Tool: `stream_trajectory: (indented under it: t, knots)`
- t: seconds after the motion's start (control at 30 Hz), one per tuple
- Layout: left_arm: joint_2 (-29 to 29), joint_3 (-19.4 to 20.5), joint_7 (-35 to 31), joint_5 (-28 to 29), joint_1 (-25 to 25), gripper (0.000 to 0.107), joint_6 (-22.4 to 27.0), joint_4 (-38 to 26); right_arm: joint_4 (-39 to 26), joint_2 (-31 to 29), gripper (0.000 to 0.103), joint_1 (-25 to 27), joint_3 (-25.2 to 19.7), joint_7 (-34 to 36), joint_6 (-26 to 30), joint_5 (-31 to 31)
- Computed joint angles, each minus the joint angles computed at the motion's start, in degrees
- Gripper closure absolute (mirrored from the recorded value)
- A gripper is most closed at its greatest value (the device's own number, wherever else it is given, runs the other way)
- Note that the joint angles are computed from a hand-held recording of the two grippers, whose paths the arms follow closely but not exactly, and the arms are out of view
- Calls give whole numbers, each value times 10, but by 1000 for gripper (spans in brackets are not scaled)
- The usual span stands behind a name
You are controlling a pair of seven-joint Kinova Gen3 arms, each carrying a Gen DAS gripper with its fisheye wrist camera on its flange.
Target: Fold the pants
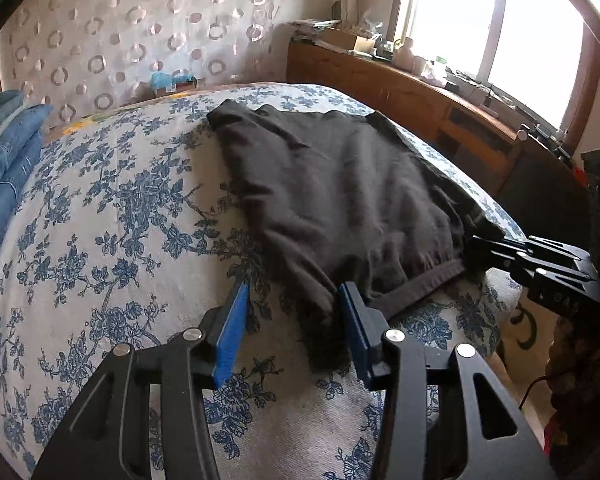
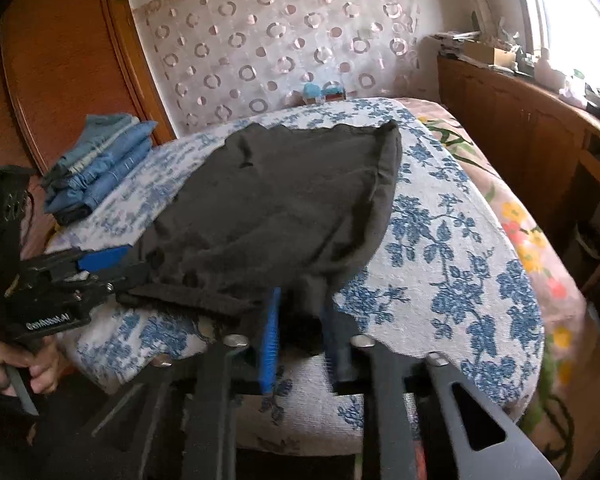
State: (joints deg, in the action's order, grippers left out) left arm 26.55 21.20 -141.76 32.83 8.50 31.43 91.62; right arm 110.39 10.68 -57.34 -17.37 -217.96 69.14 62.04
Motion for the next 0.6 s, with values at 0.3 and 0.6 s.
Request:
stream_trajectory:
  t: [0.3, 0.6]
  knots:
    - [-5, 8, -5, 26, -12, 65, 16, 10, 10, 5, 92, -4, 0, -22, 0, 15]
    - [-3, 3, -23, 53, -7, 77, 37, 8, 8, 5, 92, -4, 1, -20, -4, 16]
